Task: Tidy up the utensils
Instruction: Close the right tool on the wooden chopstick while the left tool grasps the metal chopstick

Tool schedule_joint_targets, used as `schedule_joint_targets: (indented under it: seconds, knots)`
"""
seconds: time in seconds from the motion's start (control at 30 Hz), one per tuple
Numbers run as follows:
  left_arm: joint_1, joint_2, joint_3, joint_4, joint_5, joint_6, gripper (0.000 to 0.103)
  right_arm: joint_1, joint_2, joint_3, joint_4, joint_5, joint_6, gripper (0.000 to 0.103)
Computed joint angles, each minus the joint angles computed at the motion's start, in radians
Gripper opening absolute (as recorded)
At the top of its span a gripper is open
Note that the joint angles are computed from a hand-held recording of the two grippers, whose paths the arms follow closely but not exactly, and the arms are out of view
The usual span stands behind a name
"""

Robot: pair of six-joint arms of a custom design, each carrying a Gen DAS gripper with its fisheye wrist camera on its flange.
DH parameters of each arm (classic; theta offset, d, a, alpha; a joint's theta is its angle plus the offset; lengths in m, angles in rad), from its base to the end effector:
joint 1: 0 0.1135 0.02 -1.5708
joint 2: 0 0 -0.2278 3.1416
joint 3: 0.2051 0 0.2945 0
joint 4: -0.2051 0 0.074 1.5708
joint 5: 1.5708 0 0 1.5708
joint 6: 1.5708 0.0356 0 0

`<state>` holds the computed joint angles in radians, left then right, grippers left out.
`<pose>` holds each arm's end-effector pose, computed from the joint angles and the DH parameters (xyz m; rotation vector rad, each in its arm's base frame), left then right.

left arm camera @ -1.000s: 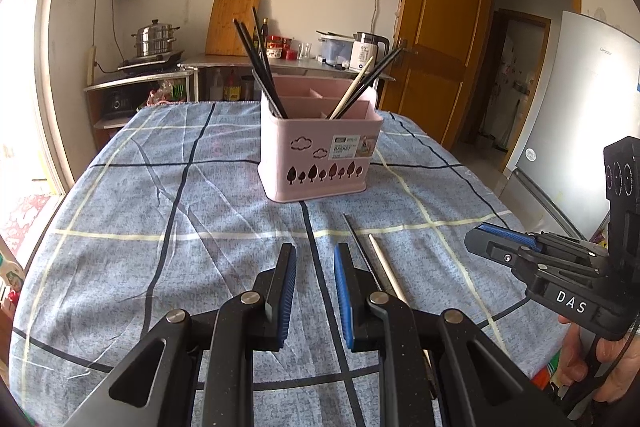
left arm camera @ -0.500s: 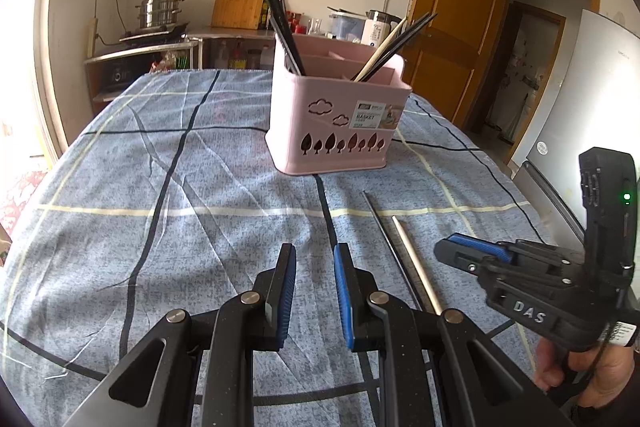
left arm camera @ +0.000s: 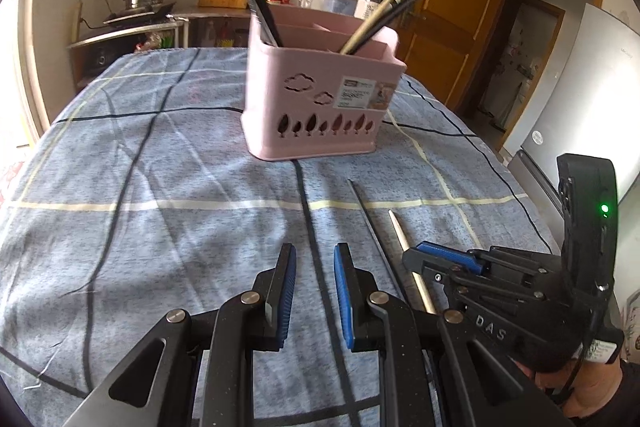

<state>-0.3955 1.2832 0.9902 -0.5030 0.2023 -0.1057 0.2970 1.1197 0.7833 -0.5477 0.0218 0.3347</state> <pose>0.2971 -0.1318 0.2283 0.4443 2.3571 -0.4781 0.2700 0.0818 0.1952 0.0562 2.4703 0.2488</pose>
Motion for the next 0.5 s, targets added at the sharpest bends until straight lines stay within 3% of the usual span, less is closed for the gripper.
schedule_joint_targets:
  seconds: [0.23, 0.5]
  knots:
    - [-0.057, 0.145, 0.104, -0.004, 0.036, -0.021, 0.019, -0.051, -0.102, -0.062, -0.044, -0.033, -0.010, 0.010]
    - [-0.124, 0.279, 0.181, 0.005, 0.014, -0.041, 0.019, -0.107, -0.193, -0.112, -0.088, -0.067, -0.027, 0.010]
